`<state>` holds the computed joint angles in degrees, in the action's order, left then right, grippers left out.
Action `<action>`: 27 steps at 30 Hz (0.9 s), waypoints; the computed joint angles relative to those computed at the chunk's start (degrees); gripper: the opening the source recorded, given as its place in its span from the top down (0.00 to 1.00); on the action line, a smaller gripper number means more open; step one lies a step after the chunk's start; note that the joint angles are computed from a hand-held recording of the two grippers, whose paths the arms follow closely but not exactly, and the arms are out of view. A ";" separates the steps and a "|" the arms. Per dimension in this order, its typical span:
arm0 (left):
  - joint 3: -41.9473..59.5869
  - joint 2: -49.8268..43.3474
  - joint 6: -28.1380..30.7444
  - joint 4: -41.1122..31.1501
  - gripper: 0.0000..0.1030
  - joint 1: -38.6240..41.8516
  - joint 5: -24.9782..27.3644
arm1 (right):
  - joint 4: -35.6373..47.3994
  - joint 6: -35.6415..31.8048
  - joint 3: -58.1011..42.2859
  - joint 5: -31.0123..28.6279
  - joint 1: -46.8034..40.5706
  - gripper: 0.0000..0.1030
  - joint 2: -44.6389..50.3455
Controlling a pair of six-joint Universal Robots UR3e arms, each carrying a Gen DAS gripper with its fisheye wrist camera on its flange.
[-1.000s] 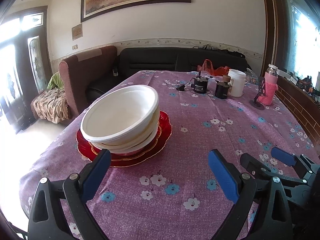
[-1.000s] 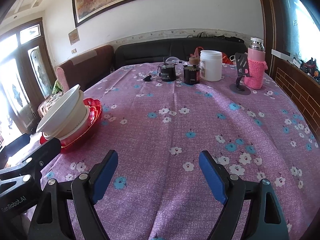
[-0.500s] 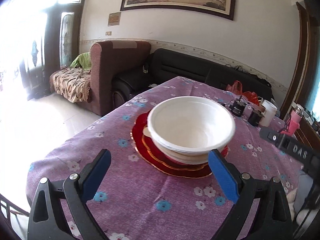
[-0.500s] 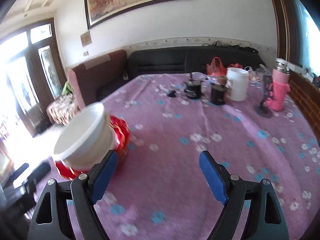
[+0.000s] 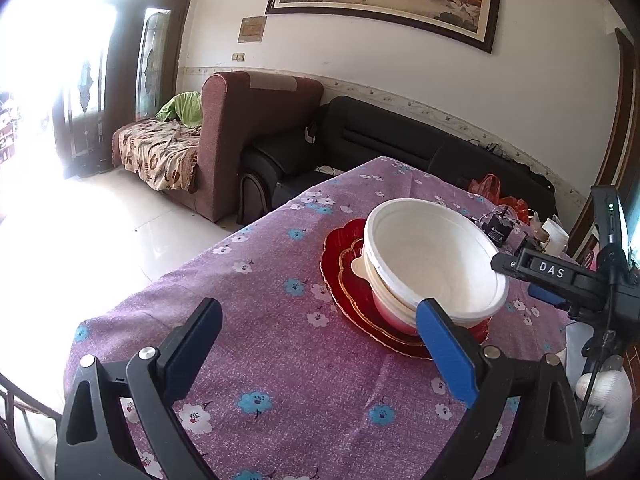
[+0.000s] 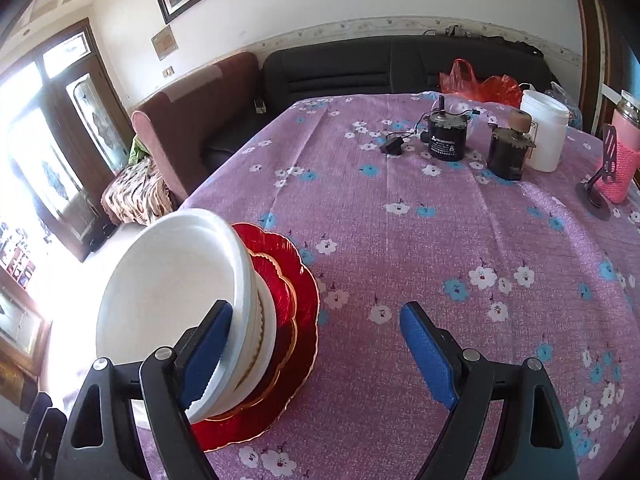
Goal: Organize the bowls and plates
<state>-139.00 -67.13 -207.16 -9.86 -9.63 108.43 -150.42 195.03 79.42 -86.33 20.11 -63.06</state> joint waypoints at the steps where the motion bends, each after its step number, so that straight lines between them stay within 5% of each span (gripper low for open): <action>1: 0.20 -0.30 0.02 0.48 0.05 -0.63 1.18 | -1.75 0.46 1.69 0.13 -0.36 0.14 -1.09; 3: 0.61 -1.08 -0.58 2.46 0.05 -3.83 6.70 | -6.66 1.52 6.92 -0.79 -0.56 0.14 -4.86; 7: 3.57 -9.44 -0.77 14.26 0.00 -18.60 28.18 | -15.56 0.57 18.55 -4.33 0.36 0.13 -13.10; 9: 6.13 -12.87 -0.23 16.70 0.00 -22.89 32.32 | -19.35 -0.63 24.67 -6.50 1.73 0.10 -17.01; 14: 16.69 -13.37 -0.66 -3.60 0.00 -17.39 15.18 | -20.64 -3.73 30.52 -7.61 5.11 0.09 -19.87; 16: 20.00 -15.93 -3.00 -8.65 0.00 -17.81 14.35 | -20.77 -3.93 31.83 -7.08 5.69 0.09 -19.85; 27: 20.22 -15.87 -5.15 -10.79 0.00 -13.46 4.51 | -22.38 -4.31 36.57 -3.98 6.14 0.09 -20.12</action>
